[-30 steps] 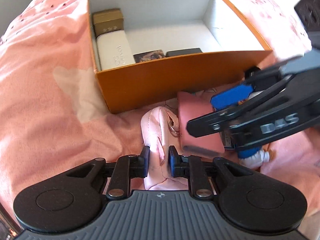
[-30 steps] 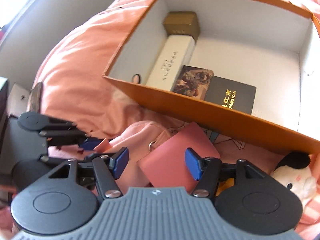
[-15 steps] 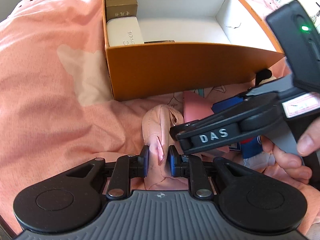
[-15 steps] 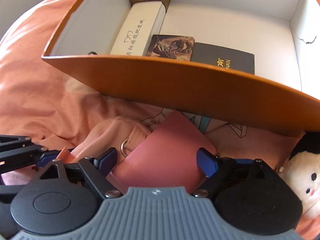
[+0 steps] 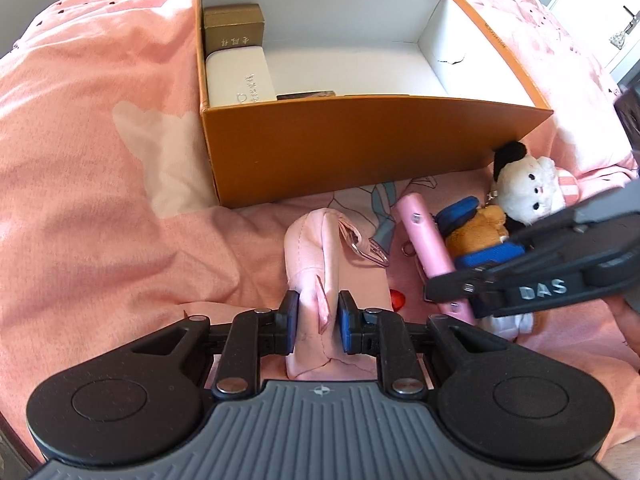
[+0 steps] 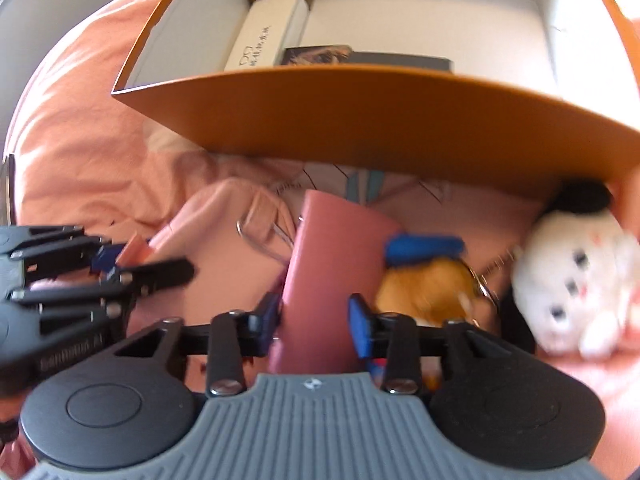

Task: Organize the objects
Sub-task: 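Grasp the pink pouch with the left gripper while the right grasps the pink wallet, then lift the pouch with the left and wallet with the right over the orange box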

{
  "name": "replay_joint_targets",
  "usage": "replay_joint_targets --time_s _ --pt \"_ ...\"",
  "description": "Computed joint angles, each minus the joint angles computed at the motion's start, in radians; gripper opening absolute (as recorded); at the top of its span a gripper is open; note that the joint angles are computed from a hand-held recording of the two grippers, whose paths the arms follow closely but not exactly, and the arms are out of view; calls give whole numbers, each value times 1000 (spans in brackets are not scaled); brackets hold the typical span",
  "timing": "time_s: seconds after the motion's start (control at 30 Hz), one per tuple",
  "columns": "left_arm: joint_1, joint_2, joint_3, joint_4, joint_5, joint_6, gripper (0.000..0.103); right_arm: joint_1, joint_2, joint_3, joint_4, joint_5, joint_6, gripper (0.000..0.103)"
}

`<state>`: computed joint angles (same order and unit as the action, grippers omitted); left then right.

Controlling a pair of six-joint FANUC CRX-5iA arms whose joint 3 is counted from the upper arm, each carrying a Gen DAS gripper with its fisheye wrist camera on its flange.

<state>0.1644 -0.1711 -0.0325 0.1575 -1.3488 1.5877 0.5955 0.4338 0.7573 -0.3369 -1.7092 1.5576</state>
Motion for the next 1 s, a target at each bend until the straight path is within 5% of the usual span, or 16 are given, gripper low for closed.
replay_joint_targets --time_s 0.57,1.0 --pt "-98 7 -37 60 127 -61 22 -45 -107 -144 3 149 -140 33" --pt "-119 25 -4 23 91 -9 21 -10 -94 -173 55 213 -77 36"
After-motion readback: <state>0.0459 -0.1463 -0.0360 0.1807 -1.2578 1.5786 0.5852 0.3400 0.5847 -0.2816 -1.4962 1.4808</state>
